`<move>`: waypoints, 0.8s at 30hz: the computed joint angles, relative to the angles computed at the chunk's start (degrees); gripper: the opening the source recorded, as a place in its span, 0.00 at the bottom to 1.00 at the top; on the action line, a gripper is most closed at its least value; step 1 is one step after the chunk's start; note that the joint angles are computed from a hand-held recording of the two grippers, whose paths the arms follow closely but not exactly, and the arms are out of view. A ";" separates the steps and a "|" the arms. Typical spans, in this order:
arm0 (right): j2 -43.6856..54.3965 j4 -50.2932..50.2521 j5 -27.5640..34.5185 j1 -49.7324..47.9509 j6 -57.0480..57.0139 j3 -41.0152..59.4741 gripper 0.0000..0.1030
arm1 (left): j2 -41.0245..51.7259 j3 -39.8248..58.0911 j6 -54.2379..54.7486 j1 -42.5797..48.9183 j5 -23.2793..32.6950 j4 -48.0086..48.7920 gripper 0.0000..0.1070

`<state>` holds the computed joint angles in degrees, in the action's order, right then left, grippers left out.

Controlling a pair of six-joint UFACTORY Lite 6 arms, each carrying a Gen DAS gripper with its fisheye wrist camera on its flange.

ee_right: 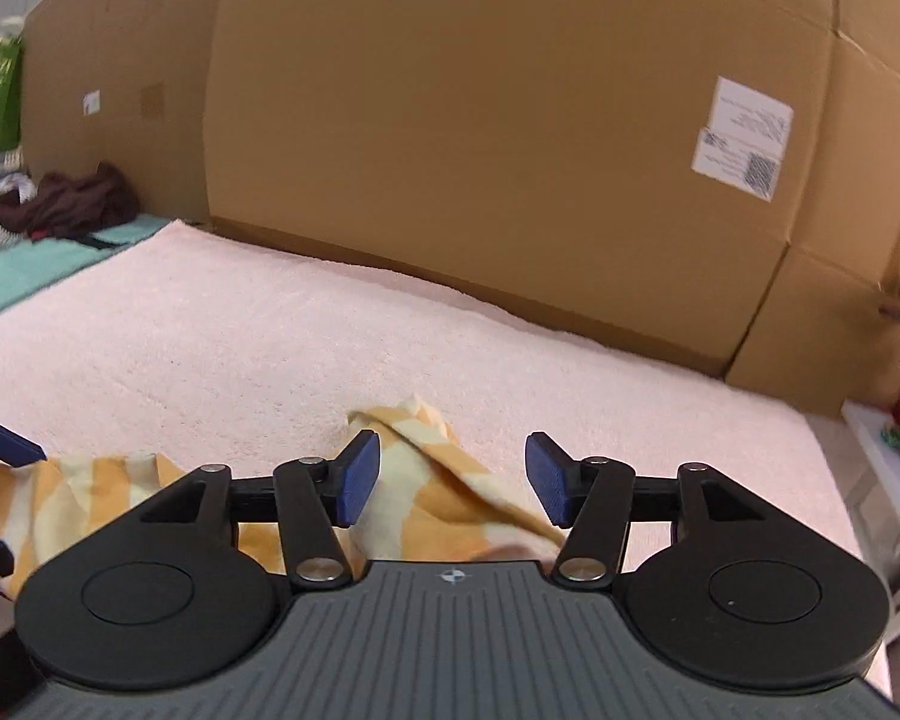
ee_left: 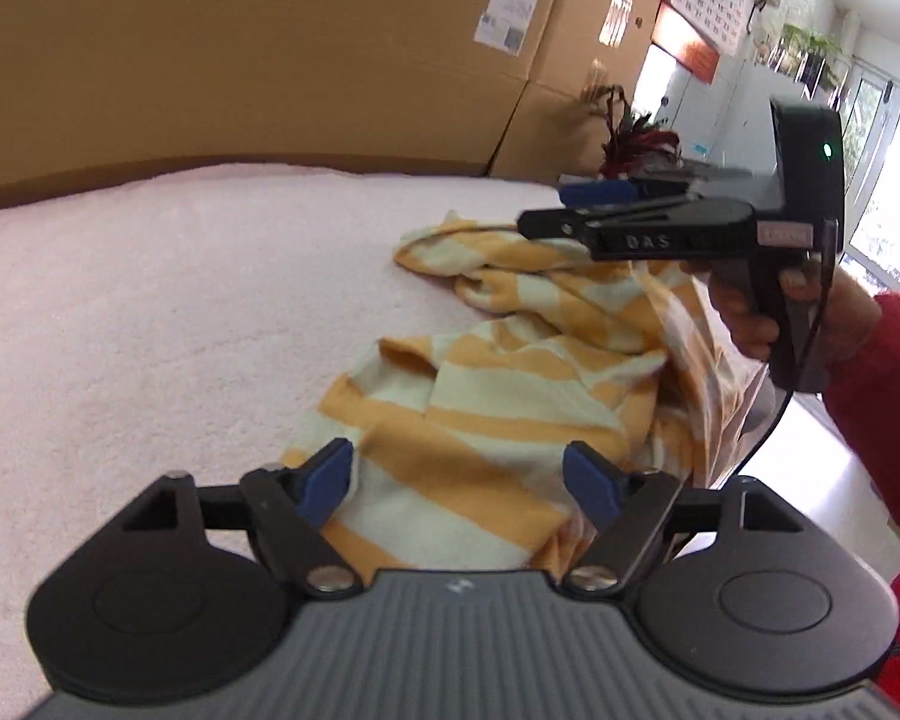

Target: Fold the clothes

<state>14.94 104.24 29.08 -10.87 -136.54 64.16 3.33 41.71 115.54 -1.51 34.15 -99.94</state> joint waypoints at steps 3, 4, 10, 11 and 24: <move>4.61 9.29 -8.50 5.72 -10.22 3.72 0.24 | -0.03 -1.75 7.21 -1.36 -0.83 -6.75 0.37; 6.29 9.38 -9.64 5.78 -9.92 5.44 0.02 | -0.27 -2.06 6.74 -0.42 0.52 -6.16 0.24; 2.80 18.75 3.00 -5.70 -5.70 -0.41 0.01 | -2.12 -2.43 8.04 4.41 6.13 -9.06 0.04; 2.55 20.97 3.81 -7.84 -4.95 -0.80 0.01 | -2.69 -1.96 9.53 4.73 6.09 -11.33 0.04; 6.51 12.99 -2.49 -17.88 9.93 2.03 0.51 | 3.73 6.47 13.73 7.41 -1.49 -17.70 0.12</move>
